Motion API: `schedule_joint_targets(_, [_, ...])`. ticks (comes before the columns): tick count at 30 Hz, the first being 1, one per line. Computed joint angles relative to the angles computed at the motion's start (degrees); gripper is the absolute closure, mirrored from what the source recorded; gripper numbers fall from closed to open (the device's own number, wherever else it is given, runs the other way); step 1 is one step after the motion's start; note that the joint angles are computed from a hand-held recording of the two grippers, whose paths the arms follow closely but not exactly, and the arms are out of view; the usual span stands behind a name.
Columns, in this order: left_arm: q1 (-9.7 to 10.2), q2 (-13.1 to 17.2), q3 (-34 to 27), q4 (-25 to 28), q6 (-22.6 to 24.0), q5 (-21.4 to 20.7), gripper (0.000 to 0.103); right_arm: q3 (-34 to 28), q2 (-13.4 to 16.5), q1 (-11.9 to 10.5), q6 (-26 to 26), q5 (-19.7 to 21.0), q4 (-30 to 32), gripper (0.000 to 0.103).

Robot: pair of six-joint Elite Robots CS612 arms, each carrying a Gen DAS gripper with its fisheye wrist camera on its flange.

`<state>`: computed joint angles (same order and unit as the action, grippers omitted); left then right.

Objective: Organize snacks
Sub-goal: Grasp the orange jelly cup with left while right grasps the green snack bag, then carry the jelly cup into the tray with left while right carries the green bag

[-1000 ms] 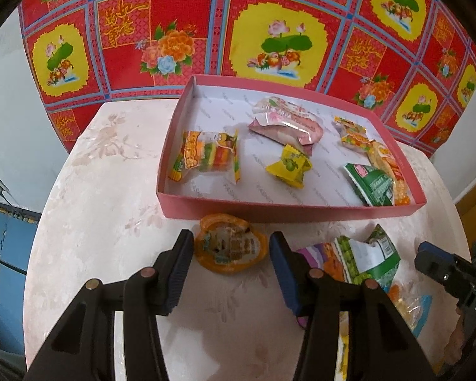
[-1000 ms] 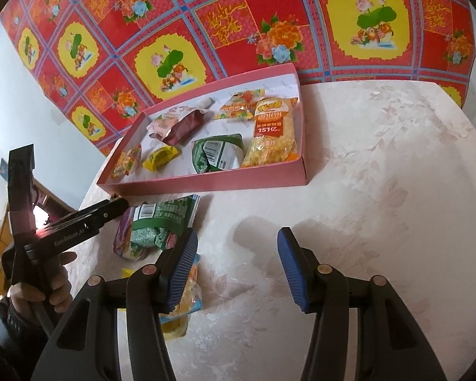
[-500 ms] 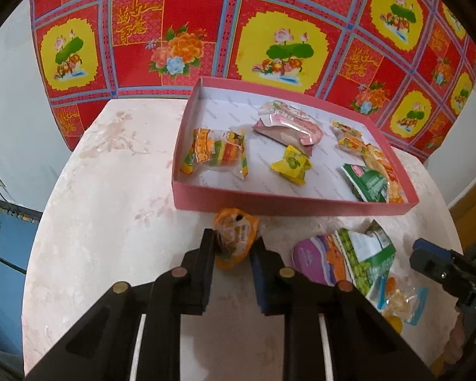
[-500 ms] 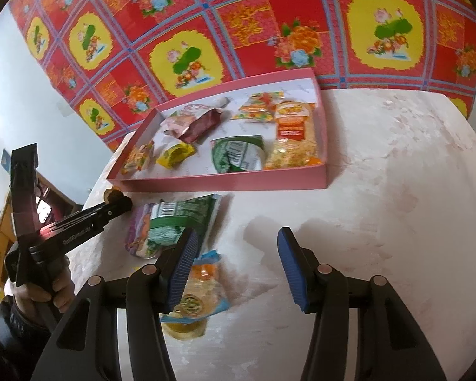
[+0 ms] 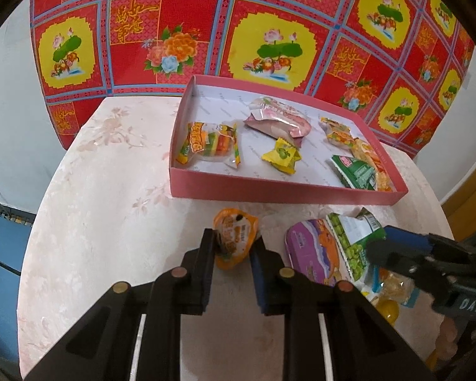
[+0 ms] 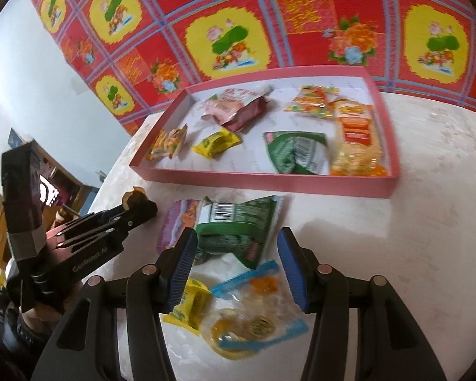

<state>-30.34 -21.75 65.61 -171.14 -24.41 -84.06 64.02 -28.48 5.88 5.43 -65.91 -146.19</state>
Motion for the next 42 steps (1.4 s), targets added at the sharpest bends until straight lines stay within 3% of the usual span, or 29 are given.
schedule_joint_targets(7, [-0.05, 0.02, 0.07, -0.27, 1.55, 0.25, 0.080, -2.28, 1.31, 0.82, -0.16, -1.95, 2.36, 0.049])
schedule_joint_targets(15, [-0.08, 0.16, -0.14, -0.04, 1.50, 0.40, 0.081, -2.26, 1.83, 0.42, 2.12, -0.13, 1.26, 0.049])
schedule_joint_targets(19, [-0.19, 0.08, -0.04, -0.37, 1.80, 0.15, 0.083, -2.09, 1.88, 0.24, 2.23, 0.81, 0.92, 0.056])
schedule_joint_targets(42, [-1.75, -1.84, 1.71, -3.36, 3.98, 1.78, 0.083, 2.82, -0.95, -1.14, 2.90, 2.54, -6.01, 0.059])
